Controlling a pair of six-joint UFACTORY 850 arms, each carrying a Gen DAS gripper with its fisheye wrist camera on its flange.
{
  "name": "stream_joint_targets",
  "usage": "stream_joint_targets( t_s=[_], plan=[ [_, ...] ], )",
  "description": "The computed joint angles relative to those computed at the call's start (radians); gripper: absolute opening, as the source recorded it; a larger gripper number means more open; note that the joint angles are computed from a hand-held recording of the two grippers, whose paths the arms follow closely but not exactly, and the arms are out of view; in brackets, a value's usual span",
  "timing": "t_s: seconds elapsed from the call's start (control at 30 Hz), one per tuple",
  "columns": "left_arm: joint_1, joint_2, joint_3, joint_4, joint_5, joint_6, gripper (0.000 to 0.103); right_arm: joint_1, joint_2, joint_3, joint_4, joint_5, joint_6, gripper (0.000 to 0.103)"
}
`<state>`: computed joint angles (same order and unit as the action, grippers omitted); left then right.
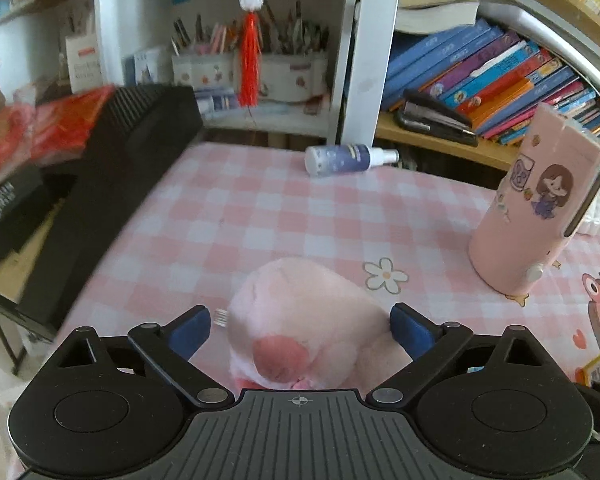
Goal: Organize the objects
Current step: 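Close the left tool on the pink plush pig while the right tool grasps the blue bag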
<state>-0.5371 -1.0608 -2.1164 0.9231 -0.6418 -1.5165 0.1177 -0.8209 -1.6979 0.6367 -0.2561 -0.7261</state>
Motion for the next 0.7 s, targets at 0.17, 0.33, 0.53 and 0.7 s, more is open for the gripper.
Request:
stream_joint_targets(
  t_s=[0.17,0.33,0.53,0.7],
  plan=[
    [0.02,-0.013,0.002,-0.022,0.066,-0.066,0.1,-0.005,0.034,0.039,0.143,0.004,-0.148,0.038],
    [0.035,-0.013,0.005,-0.076,0.131,-0.051,0.087,-0.009,0.051,0.057,0.215,-0.007,-0.212,0.038],
    [0.014,0.046,0.076,-0.013,0.13,-0.061,0.076,-0.012,0.075,0.087,0.263,0.001,-0.248,0.038],
    [-0.007,0.159,0.242,0.138,0.159,-0.246,0.076,-0.014,0.111,0.138,0.381,0.015,-0.389,0.038]
  ],
)
